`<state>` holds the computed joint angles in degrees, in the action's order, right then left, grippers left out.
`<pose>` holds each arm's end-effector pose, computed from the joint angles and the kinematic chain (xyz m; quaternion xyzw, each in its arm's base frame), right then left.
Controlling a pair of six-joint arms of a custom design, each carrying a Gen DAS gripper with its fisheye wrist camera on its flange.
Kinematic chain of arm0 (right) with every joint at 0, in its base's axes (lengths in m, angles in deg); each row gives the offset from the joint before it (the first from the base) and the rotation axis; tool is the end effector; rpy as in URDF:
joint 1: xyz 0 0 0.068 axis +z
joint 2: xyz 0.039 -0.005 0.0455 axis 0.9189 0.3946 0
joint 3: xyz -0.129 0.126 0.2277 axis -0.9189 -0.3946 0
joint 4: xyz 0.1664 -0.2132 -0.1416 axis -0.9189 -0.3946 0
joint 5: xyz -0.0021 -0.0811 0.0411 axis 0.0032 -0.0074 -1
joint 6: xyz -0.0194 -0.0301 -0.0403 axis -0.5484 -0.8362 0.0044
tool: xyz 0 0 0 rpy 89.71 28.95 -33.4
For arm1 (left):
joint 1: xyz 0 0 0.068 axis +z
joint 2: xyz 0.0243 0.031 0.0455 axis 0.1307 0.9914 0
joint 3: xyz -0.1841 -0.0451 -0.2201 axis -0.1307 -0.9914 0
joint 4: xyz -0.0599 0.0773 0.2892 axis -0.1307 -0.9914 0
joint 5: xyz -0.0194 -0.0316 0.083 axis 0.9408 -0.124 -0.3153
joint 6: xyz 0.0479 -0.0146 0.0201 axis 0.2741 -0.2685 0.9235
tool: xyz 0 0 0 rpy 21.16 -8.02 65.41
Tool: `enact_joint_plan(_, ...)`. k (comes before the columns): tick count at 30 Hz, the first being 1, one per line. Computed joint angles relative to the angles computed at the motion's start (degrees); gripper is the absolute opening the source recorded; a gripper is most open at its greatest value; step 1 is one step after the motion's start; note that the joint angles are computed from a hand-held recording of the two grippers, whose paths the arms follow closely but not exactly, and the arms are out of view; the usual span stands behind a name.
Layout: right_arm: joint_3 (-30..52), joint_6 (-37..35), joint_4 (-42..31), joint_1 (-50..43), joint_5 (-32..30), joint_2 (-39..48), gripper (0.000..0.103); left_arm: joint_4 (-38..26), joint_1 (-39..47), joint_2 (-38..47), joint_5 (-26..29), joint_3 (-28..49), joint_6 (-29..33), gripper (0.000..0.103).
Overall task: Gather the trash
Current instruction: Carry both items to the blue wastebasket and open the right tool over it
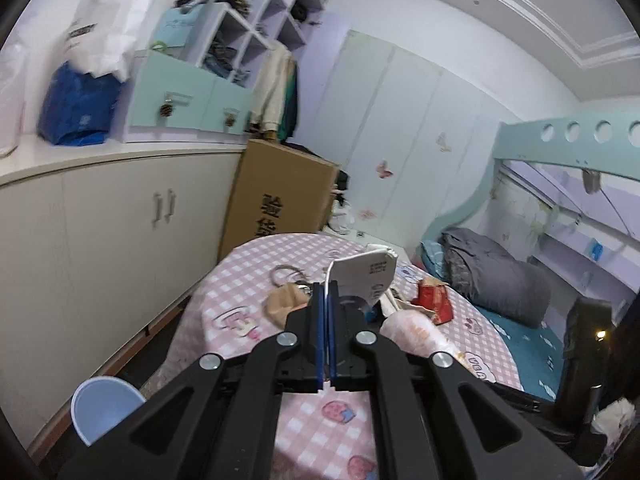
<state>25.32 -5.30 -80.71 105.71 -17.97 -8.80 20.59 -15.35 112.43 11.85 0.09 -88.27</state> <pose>0.1595 0.1003 0.2691 0.2470 0.8491 0.0505 0.4642 0.2500 -0.1217 0.2785 0.2021 0.7841 -0.3365 0.4807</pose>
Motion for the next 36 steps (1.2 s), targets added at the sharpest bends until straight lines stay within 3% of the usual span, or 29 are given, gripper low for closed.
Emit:
enact_joint_plan(5,2.67,-1.46,3.83,3.58,-0.09,4.69,0.032,-1.17,5.32,-4.82,-1.22,-2.74,-0.89,0.001)
enact_joint_plan(7,4.42,-2.96,7.29,4.7,-0.7,8.61,0.032,-3.35,6.9,-5.83,-4.15,-2.77,0.27,0.002)
enact_joint_plan(12,9.88,-9.07,16.97,4.86,-5.44,21.71,0.032,-6.46,13.86,-2.13,-5.6,-1.69,2.13,0.002)
enact_joint_plan(19,20.76,-16.9,27.19,2.59,-13.73,42.71,0.032,-3.01,25.68,12.11,-3.7,1.95,4.21,0.002)
enact_joint_plan(25,29.89,-20.33,34.61,-0.2,-20.15,57.98,0.034,2.87,32.04,24.5,-6.07,6.57,4.71,0.002)
enact_joint_plan(26,30.94,-20.63,36.31,-0.61,-20.59,59.94,0.036,3.74,32.75,26.56,-6.72,7.7,4.74,0.002)
enact_joint_plan(27,32.04,-20.95,37.23,-0.93,-20.7,61.57,0.047,4.08,32.96,27.91,-7.46,8.47,4.81,0.002)
enact_joint_plan(28,34.15,-21.48,38.48,-1.49,-21.31,64.43,0.052,4.46,33.51,30.21,-8.34,9.97,4.55,0.002)
enact_joint_plan(32,42.65,-22.21,37.07,-3.04,-24.47,73.5,0.06,3.33,34.19,38.38,-9.67,15.89,4.47,0.002)
enact_joint_plan(36,44.28,-21.26,36.6,-3.33,-25.65,76.28,0.063,2.33,34.13,43.62,-9.74,19.24,5.07,0.002)
